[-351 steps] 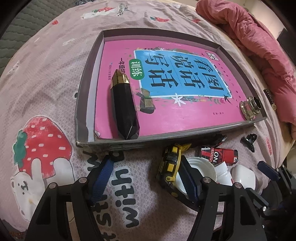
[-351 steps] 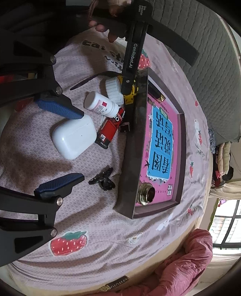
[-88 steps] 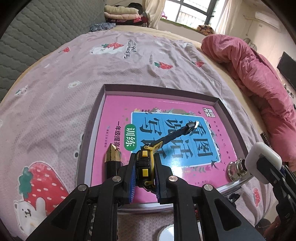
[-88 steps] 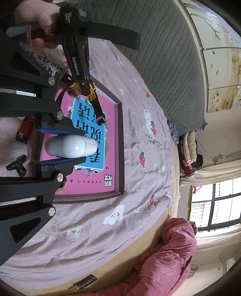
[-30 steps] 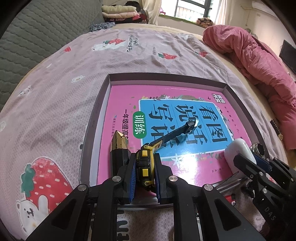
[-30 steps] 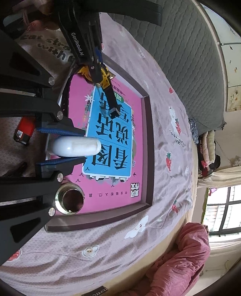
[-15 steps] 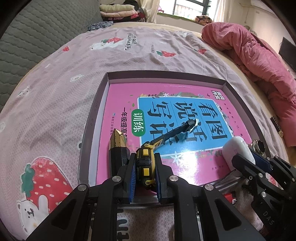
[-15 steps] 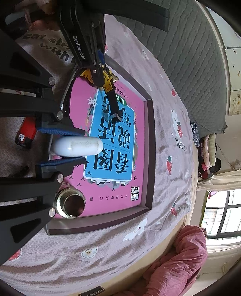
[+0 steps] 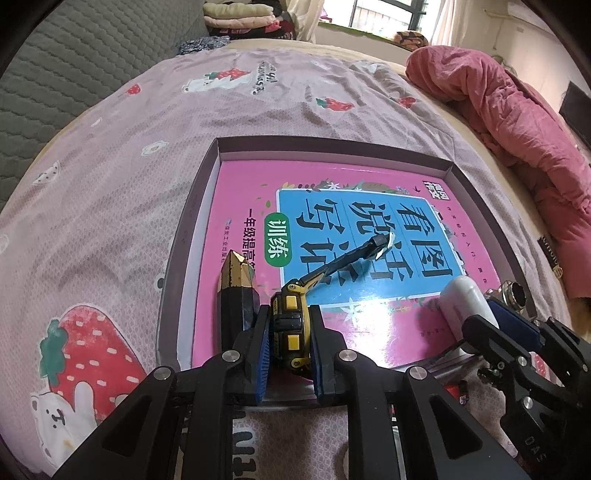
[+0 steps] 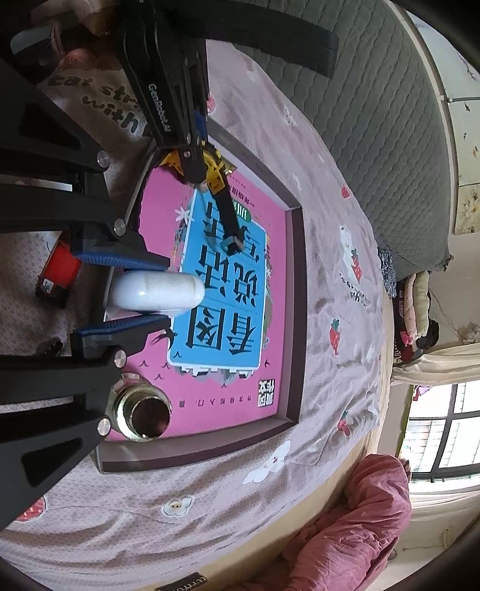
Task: Organize rigid objects
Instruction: 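Lower and open left gripper on the book while right gripper releases the earbud case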
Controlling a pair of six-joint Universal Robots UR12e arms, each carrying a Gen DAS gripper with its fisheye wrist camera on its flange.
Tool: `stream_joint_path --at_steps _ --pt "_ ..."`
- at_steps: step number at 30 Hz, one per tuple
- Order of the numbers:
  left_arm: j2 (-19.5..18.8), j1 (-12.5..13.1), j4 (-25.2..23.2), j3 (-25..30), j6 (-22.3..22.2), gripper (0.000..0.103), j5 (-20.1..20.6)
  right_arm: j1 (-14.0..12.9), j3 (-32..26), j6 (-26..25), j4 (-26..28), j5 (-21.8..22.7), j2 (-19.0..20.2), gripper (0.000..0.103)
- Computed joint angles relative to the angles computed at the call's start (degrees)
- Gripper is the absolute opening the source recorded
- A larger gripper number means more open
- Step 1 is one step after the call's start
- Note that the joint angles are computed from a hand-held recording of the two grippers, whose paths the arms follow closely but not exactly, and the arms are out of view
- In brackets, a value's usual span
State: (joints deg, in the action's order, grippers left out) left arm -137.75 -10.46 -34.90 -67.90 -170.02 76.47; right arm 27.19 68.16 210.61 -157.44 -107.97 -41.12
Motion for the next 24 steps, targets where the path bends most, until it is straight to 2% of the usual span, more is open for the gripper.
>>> stream_joint_path --at_steps 5,13,24 --pt "0.06 -0.03 -0.20 0.00 0.17 0.020 0.18 0.24 -0.51 -1.12 -0.17 0.12 0.21 0.026" --pt "0.27 0.02 -0.82 -0.02 0.27 0.022 0.11 0.07 0.25 0.14 -0.64 1.09 -0.25 0.026" --pt "0.60 0.02 -0.55 -0.35 0.47 0.023 0.18 0.22 1.11 0.61 -2.34 0.27 -0.90 0.026"
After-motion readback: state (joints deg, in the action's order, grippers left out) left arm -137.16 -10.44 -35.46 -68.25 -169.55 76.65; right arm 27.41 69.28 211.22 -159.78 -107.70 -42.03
